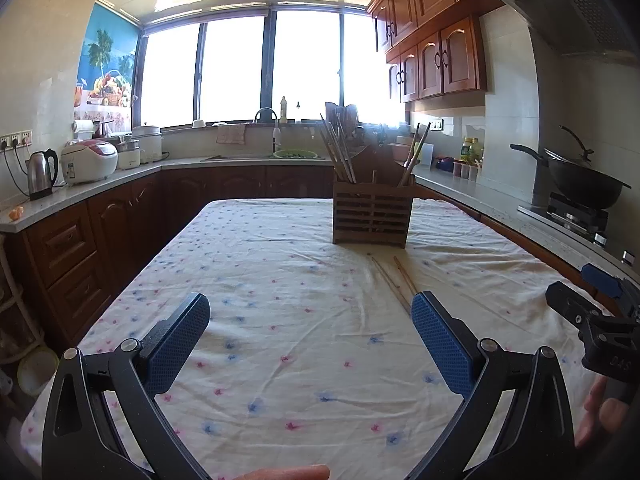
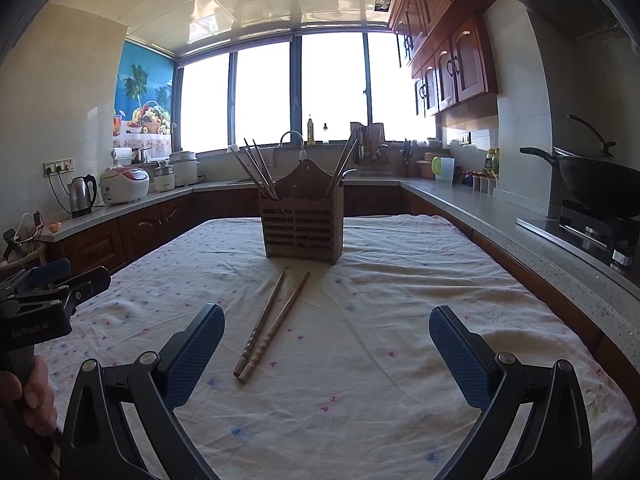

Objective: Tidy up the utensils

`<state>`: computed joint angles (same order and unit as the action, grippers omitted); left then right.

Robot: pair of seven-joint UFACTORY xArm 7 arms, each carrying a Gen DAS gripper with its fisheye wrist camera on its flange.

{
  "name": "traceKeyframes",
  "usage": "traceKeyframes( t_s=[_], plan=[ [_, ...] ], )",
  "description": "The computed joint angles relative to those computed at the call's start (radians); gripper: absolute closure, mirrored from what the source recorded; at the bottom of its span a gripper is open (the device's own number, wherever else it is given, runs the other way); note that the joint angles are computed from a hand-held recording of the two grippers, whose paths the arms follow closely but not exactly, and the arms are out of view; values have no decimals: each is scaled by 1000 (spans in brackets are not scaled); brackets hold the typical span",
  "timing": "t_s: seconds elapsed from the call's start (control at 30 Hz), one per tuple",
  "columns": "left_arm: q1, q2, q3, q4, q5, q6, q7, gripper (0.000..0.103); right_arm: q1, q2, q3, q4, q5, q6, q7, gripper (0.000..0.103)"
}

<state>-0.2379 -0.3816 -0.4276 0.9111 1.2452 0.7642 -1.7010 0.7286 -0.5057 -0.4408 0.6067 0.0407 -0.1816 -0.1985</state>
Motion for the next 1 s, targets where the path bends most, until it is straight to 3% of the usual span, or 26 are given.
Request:
traceKeyframes(
  t_s=[1.0],
  plan=[
    [-14,2,-7,12,-7,55,21,0,50,-16,-37,-1,0,-5,-7,0]
  ],
)
